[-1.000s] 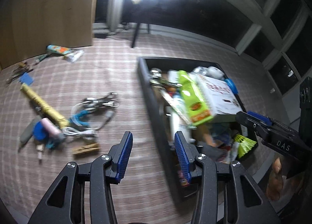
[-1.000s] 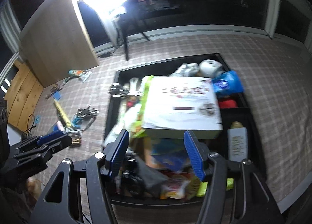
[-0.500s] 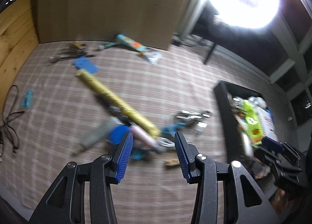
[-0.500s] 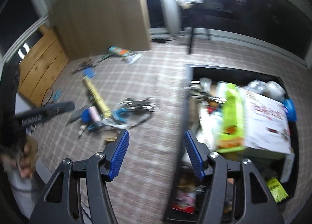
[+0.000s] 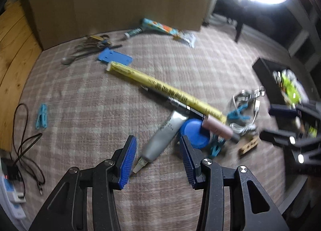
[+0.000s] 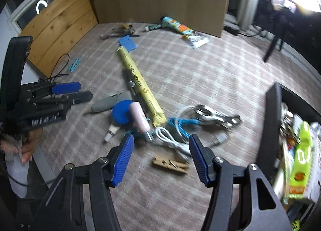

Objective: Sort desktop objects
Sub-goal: 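Move both grippers back to the remaining items on the table, then grasp the grey ANEW tube with the left gripper while the right grasps the pink bottle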

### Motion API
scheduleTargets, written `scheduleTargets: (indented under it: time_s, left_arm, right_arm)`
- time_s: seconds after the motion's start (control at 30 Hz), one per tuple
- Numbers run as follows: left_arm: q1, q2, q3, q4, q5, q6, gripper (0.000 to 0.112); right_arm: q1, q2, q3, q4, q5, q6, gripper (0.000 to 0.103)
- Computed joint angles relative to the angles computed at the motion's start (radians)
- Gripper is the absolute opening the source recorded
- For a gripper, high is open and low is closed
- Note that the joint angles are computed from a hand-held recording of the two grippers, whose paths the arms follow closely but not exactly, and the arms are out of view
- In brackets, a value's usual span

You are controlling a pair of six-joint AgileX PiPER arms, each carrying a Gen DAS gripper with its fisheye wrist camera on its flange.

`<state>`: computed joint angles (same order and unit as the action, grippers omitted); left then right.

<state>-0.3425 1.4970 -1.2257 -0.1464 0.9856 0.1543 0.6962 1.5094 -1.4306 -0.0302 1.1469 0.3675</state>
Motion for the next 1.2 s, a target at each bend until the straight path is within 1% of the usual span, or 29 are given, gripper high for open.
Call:
scheduleTargets:
  time_s: [0.1, 0.13, 0.33, 0.53, 0.7, 0.73, 0.8, 0.9, 0.97, 1.07, 1.2]
  left_arm:
    - [-0.025, 0.039, 0.009, 0.047, -0.005, 0.035, 0.041]
    - [-0.029, 0.046, 0.015, 0.056, -0.008, 0.044, 0.038]
    - [-0.038, 0.112, 0.000, 0.079, -0.010, 0.119, 0.037]
    - [-0.047, 0.163, -0.033, 0.059, -0.011, 0.190, 0.037]
    - [-0.044, 0.196, -0.073, 0.035, -0.006, 0.213, 0.037]
    - [-0.047, 0.200, -0.078, 0.034, -0.007, 0.214, 0.035]
    - [-0.055, 0.206, -0.085, 0.036, -0.012, 0.209, 0.032]
    - [-0.061, 0.226, -0.114, 0.035, -0.006, 0.200, 0.027]
    - [-0.058, 0.217, -0.104, 0.031, -0.008, 0.188, 0.024]
    - [-0.030, 0.221, -0.114, 0.016, 0.004, 0.156, 0.024]
    - [0.031, 0.203, -0.098, -0.056, 0.014, 0.149, 0.023]
  right_arm:
    - [0.005, 0.060, -0.041, 0.004, 0.016, -0.013, 0.046]
    - [0.009, 0.083, -0.055, 0.000, 0.019, -0.016, 0.045]
    - [0.012, 0.159, -0.094, 0.005, 0.022, -0.026, 0.044]
    - [0.015, 0.226, -0.136, 0.004, 0.033, -0.027, 0.042]
    - [0.003, 0.277, -0.175, 0.007, 0.052, -0.024, 0.035]
    - [-0.005, 0.285, -0.180, 0.015, 0.052, -0.023, 0.033]
    - [-0.016, 0.296, -0.187, 0.032, 0.055, -0.026, 0.026]
    - [-0.020, 0.304, -0.192, 0.040, 0.056, -0.024, 0.021]
    - [-0.022, 0.299, -0.187, 0.040, 0.051, -0.016, 0.020]
    - [-0.039, 0.289, -0.177, 0.060, 0.035, -0.013, 0.020]
    - [-0.050, 0.261, -0.149, 0.074, 0.016, -0.008, 0.020]
